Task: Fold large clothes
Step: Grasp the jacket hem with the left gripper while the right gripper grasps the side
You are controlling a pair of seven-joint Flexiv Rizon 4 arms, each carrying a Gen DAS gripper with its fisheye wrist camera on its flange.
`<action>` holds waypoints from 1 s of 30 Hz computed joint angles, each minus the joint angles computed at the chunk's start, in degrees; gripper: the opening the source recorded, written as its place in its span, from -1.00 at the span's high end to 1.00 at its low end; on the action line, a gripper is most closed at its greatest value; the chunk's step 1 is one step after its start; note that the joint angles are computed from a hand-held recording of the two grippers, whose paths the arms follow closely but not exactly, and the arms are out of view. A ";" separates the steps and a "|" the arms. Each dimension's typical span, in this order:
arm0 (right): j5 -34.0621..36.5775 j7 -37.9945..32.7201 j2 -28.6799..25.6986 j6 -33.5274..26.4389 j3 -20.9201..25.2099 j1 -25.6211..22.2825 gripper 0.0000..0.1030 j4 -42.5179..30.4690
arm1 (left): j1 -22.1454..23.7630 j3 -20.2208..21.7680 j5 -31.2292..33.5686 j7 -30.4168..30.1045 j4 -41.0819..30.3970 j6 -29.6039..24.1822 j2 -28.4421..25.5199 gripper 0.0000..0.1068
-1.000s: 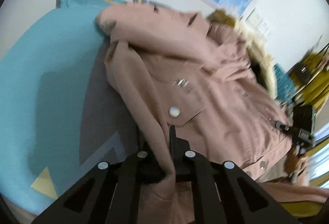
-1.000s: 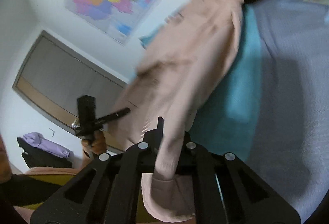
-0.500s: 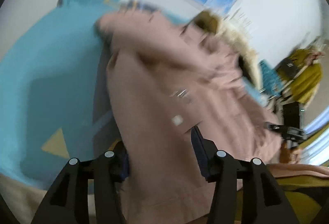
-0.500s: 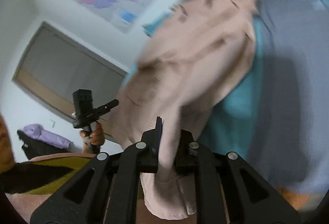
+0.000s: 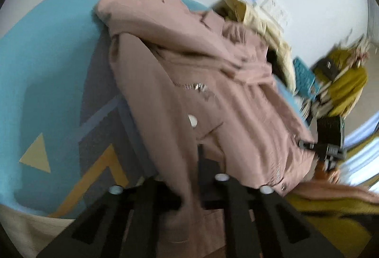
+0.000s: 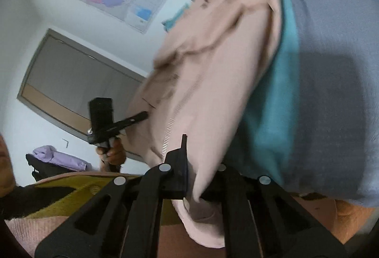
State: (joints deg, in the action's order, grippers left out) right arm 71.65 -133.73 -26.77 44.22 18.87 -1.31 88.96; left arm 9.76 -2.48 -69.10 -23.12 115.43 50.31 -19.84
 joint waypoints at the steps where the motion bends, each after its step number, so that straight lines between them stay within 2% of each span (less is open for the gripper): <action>1: 1.29 -1.44 0.70 -0.21 0.56 -0.61 0.87 0.07 | 0.75 -0.06 -1.48 0.78 0.13 -1.34 0.62 0.94; 4: 6.07 -7.97 5.04 -2.40 1.63 -2.51 0.88 1.50 | 0.82 0.21 -7.60 5.05 1.43 -2.44 3.90 0.97; 8: 6.91 -8.72 8.19 -2.20 -0.75 -0.46 0.89 2.15 | -0.39 1.69 -12.20 8.98 2.29 -4.29 7.06 0.97; 11: 6.74 -6.03 7.30 -1.08 -2.77 0.86 0.89 0.95 | -1.29 2.23 -12.34 8.86 1.27 -3.98 6.55 0.97; 15: 7.88 -3.62 4.84 -0.55 -3.56 0.65 0.89 -2.38 | -0.13 2.31 -11.26 4.27 -2.74 -5.31 3.74 0.97; 17: 7.57 -2.31 3.58 0.62 -3.60 0.99 0.89 -4.71 | 0.61 2.24 -11.31 4.13 -4.49 -4.83 3.09 0.97; 19: 6.58 -0.14 2.39 1.91 -3.47 1.14 0.89 -6.83 | 1.74 2.05 -9.48 1.22 -7.61 -5.72 1.61 0.96; 22: 4.38 3.45 -0.59 2.88 -3.12 1.12 0.89 -11.73 | 2.56 1.28 -5.98 -1.16 -12.21 -4.28 -0.65 0.96; 25: 0.58 9.04 -4.99 2.81 -3.22 1.57 0.89 -18.41 | 3.72 0.13 -1.04 -5.40 -18.42 -4.33 -4.01 0.95; 30: -6.75 20.09 -13.80 2.27 -4.48 3.46 0.89 -30.58 | 5.19 -1.67 11.64 -17.81 -33.70 -5.61 -13.27 0.95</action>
State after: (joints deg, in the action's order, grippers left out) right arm 64.89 -113.64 -40.56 46.49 14.38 2.15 58.38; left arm 14.95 -4.14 -57.46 -40.93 81.73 44.70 -33.11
